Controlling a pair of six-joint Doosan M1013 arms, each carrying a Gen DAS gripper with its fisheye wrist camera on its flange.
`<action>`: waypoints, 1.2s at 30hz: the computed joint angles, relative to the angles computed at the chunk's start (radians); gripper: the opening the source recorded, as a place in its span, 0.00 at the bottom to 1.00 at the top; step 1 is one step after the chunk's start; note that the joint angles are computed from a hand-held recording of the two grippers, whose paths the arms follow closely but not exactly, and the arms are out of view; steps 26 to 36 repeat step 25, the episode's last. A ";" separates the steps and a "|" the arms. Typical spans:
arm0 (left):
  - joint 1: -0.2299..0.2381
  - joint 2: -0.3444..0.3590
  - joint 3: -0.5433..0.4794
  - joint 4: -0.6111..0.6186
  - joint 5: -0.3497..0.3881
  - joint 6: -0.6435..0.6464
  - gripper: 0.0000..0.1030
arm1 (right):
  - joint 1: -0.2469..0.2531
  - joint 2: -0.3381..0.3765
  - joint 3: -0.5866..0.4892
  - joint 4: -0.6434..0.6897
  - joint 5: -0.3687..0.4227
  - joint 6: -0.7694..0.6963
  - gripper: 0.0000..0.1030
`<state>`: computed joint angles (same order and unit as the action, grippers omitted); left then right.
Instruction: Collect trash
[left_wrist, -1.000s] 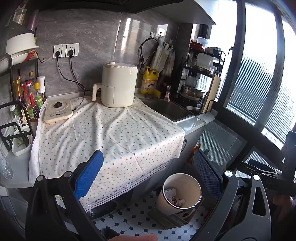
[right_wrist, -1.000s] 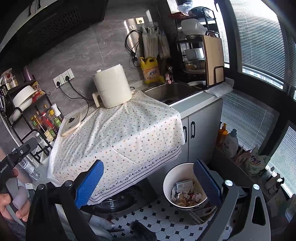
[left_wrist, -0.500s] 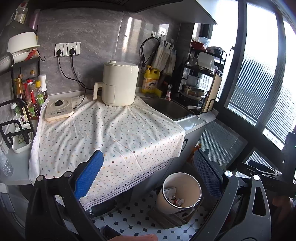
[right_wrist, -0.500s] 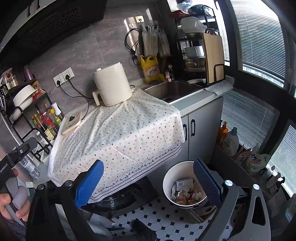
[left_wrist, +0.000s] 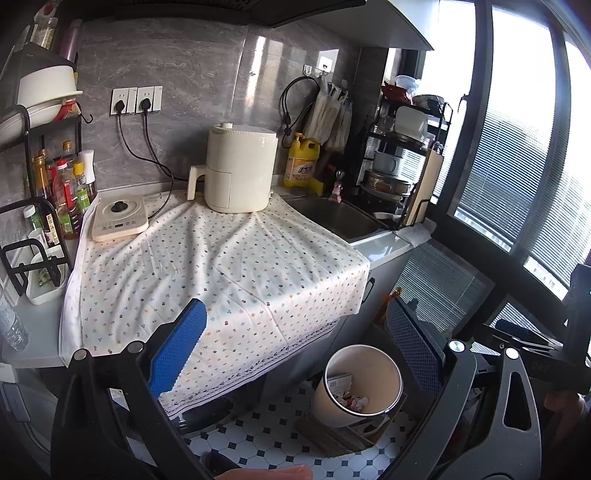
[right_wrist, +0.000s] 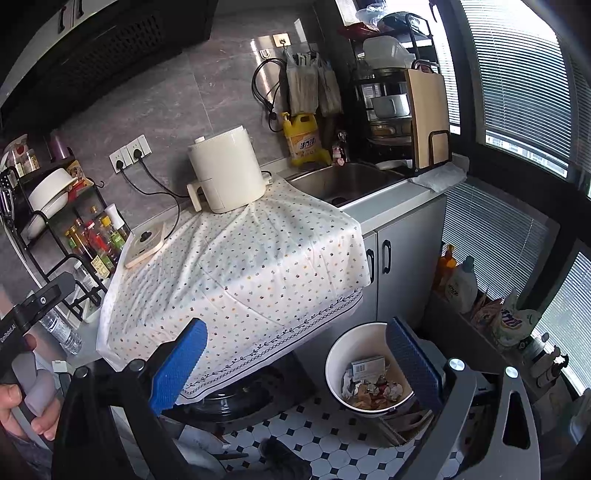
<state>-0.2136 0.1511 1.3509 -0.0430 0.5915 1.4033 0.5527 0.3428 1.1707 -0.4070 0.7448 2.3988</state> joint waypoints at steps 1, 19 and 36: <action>-0.001 -0.001 0.001 0.003 0.000 -0.003 0.94 | 0.000 0.000 0.001 0.000 0.000 0.000 0.92; -0.007 0.007 0.000 -0.026 0.018 0.023 0.94 | 0.001 -0.007 0.020 -0.014 0.019 0.024 0.92; -0.007 0.015 -0.010 0.012 0.038 -0.012 0.94 | -0.003 -0.002 0.017 0.006 0.020 0.011 0.92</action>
